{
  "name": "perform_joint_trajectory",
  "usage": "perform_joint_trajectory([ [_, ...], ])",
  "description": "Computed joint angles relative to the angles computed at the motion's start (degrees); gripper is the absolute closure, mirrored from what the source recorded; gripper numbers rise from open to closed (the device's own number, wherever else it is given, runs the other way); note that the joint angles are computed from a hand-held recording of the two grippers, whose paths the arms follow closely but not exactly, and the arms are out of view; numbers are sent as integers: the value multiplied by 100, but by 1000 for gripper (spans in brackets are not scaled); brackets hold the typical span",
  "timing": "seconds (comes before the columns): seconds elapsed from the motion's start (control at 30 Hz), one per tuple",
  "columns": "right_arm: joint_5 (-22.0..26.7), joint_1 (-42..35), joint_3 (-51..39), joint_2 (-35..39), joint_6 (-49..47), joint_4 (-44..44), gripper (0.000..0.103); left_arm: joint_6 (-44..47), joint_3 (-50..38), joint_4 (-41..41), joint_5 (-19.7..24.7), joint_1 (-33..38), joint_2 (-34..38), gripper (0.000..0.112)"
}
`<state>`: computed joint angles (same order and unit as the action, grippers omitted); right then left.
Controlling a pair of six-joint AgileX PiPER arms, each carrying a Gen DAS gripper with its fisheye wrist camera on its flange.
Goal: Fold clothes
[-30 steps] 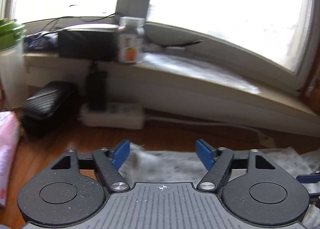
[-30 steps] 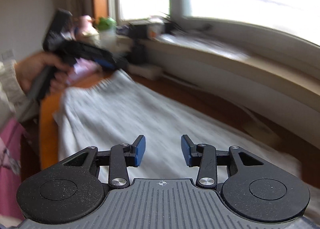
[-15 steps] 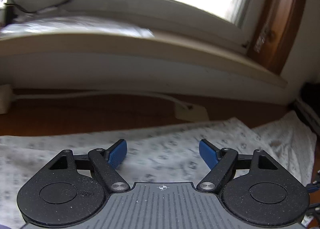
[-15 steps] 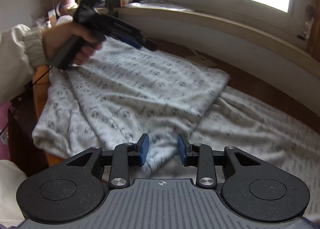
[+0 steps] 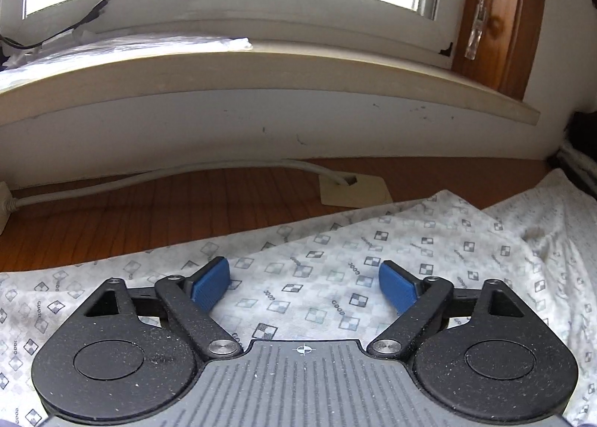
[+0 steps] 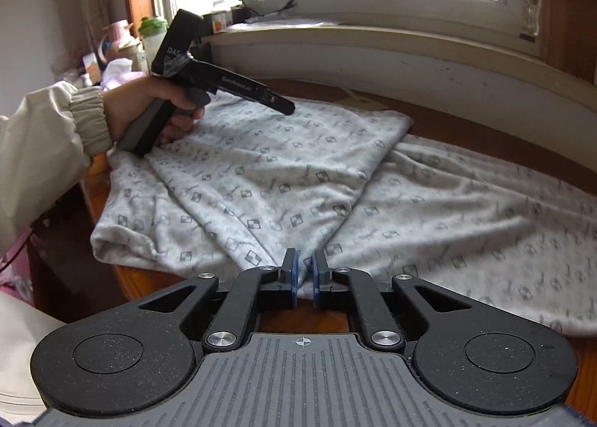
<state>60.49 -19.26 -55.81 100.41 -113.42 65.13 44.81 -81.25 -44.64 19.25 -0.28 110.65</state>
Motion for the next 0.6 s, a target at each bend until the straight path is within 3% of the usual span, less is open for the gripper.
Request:
perform_joint_trajectory([
  [0.33,-87,135,-229,144,292,253,88,559,55,-792,183,167,-18,15],
  [0.47,-293,377,-467,337,608,468,87,740,84,-994,265,219,-42,13],
  [0.6,-669,626,-430,407,373,604,78,792,364,-1121,109,261,-267,11],
])
